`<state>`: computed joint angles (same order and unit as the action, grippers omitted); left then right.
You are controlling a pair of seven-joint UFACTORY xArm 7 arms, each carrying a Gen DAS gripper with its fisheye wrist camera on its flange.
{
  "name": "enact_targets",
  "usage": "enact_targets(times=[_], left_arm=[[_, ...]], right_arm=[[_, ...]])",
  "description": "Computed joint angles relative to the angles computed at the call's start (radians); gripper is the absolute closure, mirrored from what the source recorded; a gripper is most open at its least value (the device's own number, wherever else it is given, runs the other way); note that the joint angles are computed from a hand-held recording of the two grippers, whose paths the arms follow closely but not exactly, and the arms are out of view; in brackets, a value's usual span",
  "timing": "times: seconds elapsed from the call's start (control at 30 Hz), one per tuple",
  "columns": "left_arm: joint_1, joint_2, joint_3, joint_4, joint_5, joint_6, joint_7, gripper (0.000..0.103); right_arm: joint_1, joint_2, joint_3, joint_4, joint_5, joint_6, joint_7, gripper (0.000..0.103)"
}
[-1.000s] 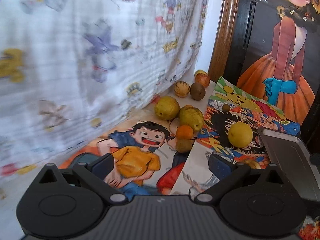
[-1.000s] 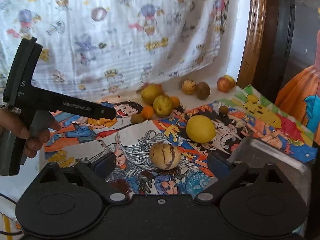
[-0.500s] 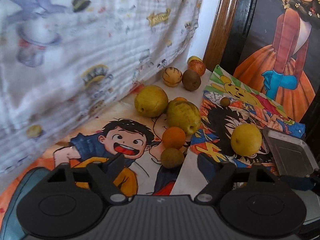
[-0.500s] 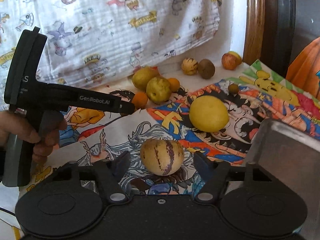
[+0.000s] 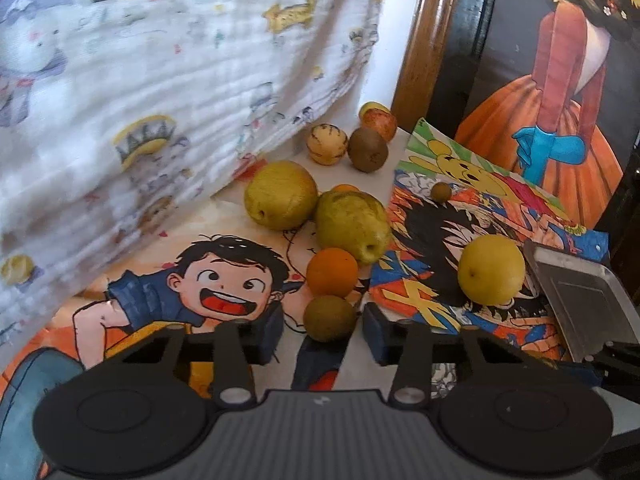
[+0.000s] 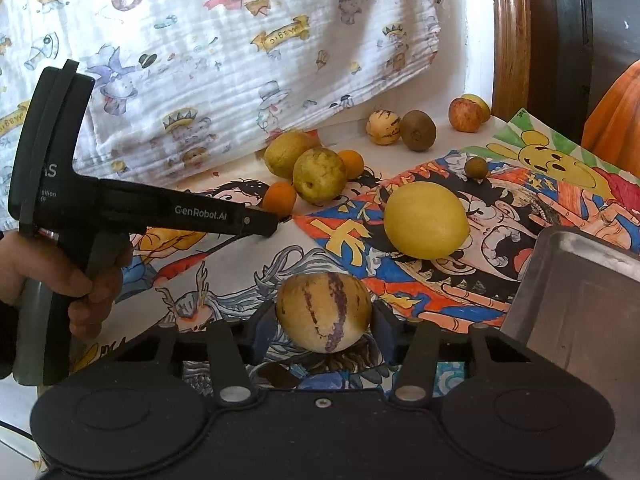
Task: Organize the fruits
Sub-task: 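Grasp the striped pepino with the right tool while the left grasps a brown fruit, then drop the pepino in the tray with the right tool while the left drops its fruit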
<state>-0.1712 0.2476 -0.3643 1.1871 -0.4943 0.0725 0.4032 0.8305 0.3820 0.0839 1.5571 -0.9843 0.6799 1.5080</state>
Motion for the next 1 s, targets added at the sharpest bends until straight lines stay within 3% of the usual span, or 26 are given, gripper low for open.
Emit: enact_targets(times=[0.07, 0.37, 0.6, 0.77, 1.0], left_arm=[[-0.005, 0.000, 0.003, -0.002, 0.003, -0.003, -0.005, 0.070], [-0.106, -0.034, 0.129, -0.027, 0.166, -0.013, -0.224, 0.072], [-0.124, -0.084, 0.117, -0.057, 0.253, -0.054, -0.285, 0.072], [-0.093, -0.073, 0.020, -0.030, 0.197, -0.065, -0.228, 0.072], [0.050, 0.017, -0.273, 0.075, -0.066, -0.051, 0.085, 0.072]], right_arm=[[-0.001, -0.004, -0.003, -0.008, -0.007, -0.010, 0.012, 0.051], [-0.005, -0.063, -0.001, -0.076, -0.075, -0.050, 0.136, 0.051], [-0.044, -0.194, 0.046, -0.202, -0.180, -0.008, 0.297, 0.051], [-0.099, -0.326, 0.098, -0.334, -0.195, 0.078, 0.355, 0.051], [-0.196, -0.483, 0.166, -0.501, -0.138, 0.184, 0.342, 0.052]])
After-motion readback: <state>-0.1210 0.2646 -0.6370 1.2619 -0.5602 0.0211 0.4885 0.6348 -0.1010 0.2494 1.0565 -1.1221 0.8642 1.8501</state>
